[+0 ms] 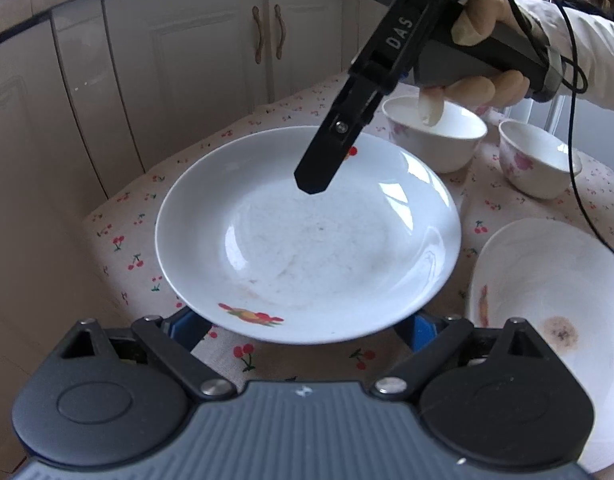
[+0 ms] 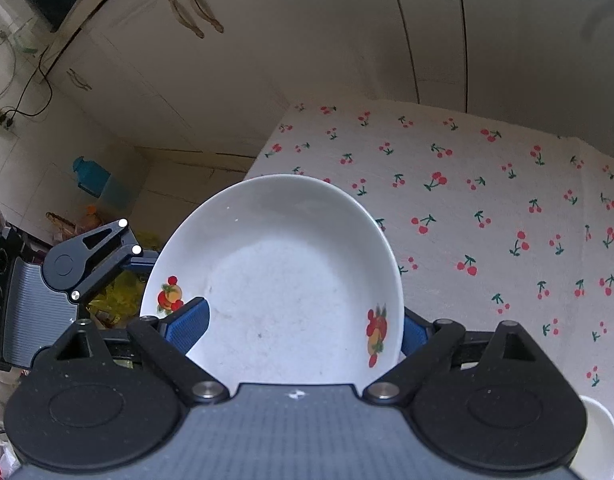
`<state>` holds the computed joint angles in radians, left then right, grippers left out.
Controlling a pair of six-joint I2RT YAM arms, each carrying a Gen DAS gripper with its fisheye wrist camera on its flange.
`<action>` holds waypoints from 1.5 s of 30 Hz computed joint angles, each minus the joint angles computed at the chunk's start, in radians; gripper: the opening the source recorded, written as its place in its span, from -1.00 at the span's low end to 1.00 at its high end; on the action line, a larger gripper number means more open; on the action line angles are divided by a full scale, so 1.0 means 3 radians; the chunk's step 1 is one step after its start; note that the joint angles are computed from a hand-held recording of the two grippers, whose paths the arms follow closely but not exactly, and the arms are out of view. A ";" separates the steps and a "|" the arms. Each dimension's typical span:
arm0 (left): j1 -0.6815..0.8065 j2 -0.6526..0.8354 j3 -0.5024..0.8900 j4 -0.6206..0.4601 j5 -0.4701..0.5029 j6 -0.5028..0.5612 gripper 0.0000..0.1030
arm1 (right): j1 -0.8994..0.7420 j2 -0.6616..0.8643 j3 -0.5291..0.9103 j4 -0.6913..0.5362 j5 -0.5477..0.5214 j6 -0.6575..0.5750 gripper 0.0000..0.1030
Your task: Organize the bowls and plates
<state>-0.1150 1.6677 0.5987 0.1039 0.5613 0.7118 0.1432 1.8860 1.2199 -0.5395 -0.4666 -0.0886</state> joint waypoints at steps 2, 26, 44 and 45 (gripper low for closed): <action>-0.0010 -0.0132 -0.0028 -0.0079 -0.0014 -0.0015 0.85 | 0.0001 -0.0083 -0.0034 -0.0017 -0.0016 0.0005 0.89; -0.1455 -0.3634 -0.1116 -0.2062 -0.1031 -0.1347 0.85 | 0.0158 -0.2484 -0.1625 -0.0661 -0.0052 -0.0001 0.90; -0.2566 -0.3987 -0.1398 -0.2232 -0.1668 -0.2216 0.85 | 0.0386 -0.3135 -0.2313 -0.0714 0.0186 0.0196 0.90; -0.2556 -0.3938 -0.1405 -0.2192 -0.1654 -0.2210 0.85 | 0.0388 -0.3125 -0.2321 -0.0706 0.0194 0.0199 0.90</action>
